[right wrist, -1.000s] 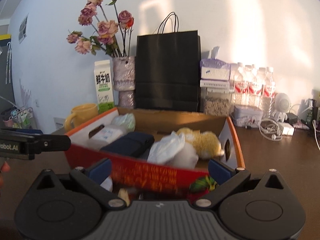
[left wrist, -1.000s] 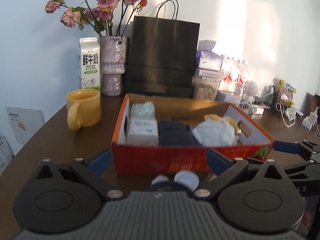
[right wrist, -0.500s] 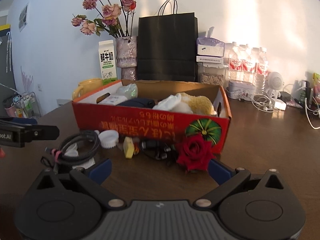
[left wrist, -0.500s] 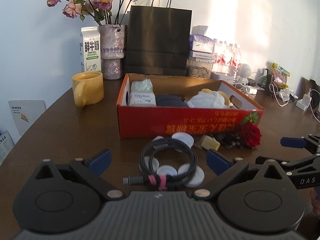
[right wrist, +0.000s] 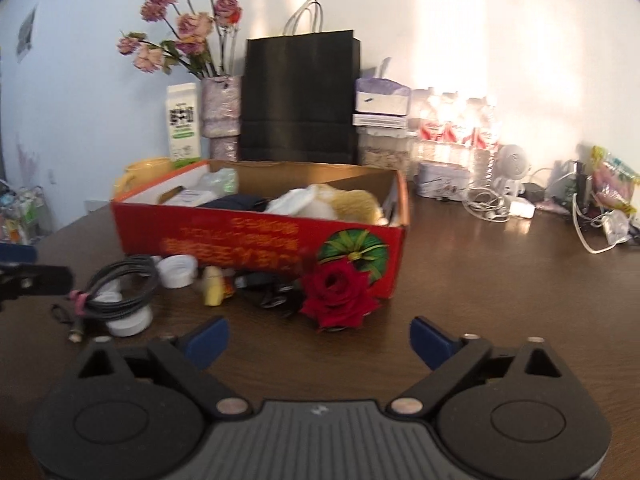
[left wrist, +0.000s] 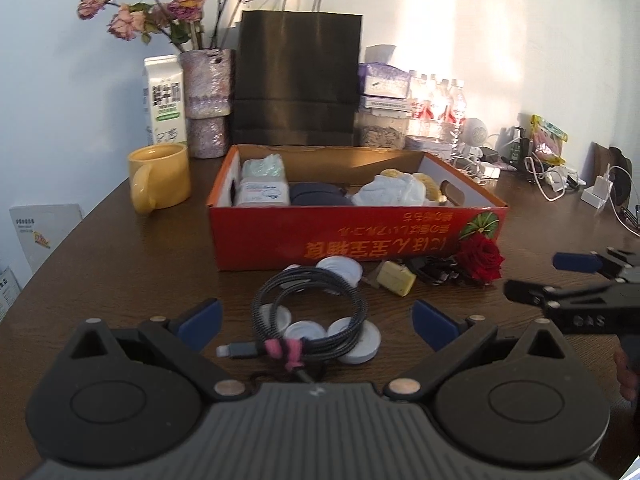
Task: Organize objects
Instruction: 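Grasp the red rose decoration with the right tool, then lift the red rose with the right tool while the left tool reaches the yellow soap bar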
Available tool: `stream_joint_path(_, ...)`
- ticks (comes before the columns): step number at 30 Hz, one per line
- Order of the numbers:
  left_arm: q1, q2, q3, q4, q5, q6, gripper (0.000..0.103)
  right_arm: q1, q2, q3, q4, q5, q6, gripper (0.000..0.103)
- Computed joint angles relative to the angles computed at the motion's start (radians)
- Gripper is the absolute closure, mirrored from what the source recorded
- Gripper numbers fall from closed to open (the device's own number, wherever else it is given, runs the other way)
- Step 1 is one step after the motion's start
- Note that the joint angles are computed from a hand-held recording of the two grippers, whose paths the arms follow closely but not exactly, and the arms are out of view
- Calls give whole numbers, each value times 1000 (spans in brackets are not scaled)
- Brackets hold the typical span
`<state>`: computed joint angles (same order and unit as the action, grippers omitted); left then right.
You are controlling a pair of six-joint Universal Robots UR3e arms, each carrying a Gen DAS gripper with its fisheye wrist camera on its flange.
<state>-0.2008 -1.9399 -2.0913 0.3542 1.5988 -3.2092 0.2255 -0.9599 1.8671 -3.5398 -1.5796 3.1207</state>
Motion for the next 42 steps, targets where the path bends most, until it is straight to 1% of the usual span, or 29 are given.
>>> stream_joint_path(3,-26,-27,51,-19,8,-1,0,-17,18,-58,47,2,-15,19)
stream_joint_path(6,-48,-52,96,-35,15,-2,0,-33,40,-112,87,26,-24,29)
stream_joint_path(8,-58,-66,121,-48,19,-1,0,-47,60,-160,131,55,-24,37)
stream_joint_path(10,-66,-78,140,-58,23,-2,0,-59,88,-217,173,88,-14,41)
stream_joint_path(12,-73,-91,161,-73,30,-1,0,-64,123,-279,210,107,-8,43)
stream_joint_path(14,-76,-102,180,-89,32,-1,0,-61,159,-337,244,105,-2,52)
stream_joint_path(16,-77,-109,193,-99,33,1,0,-64,185,-370,265,117,18,56)
stream_joint_path(18,-77,-119,210,-110,35,2,0,-70,190,-362,239,130,26,58)
stream_joint_path(20,-80,-132,232,-123,37,1,0,-75,191,-345,205,146,29,64)
stream_joint_path(23,-87,-150,258,-136,43,-2,0,-76,193,-327,163,150,24,68)
stream_joint_path(26,-90,-161,275,-152,44,-1,0,-76,189,-299,106,156,23,71)
stream_joint_path(36,-100,-214,351,-186,55,14,0,-67,159,-157,-166,106,44,72)
stream_joint_path(39,-107,-244,399,-200,58,34,0,-80,145,-118,-205,110,61,72)
stream_joint_path(41,-115,-274,441,-204,58,70,0,-83,141,-109,-212,111,65,72)
stream_joint_path(42,-119,-292,468,-211,58,95,5,-84,141,-107,-215,112,65,72)
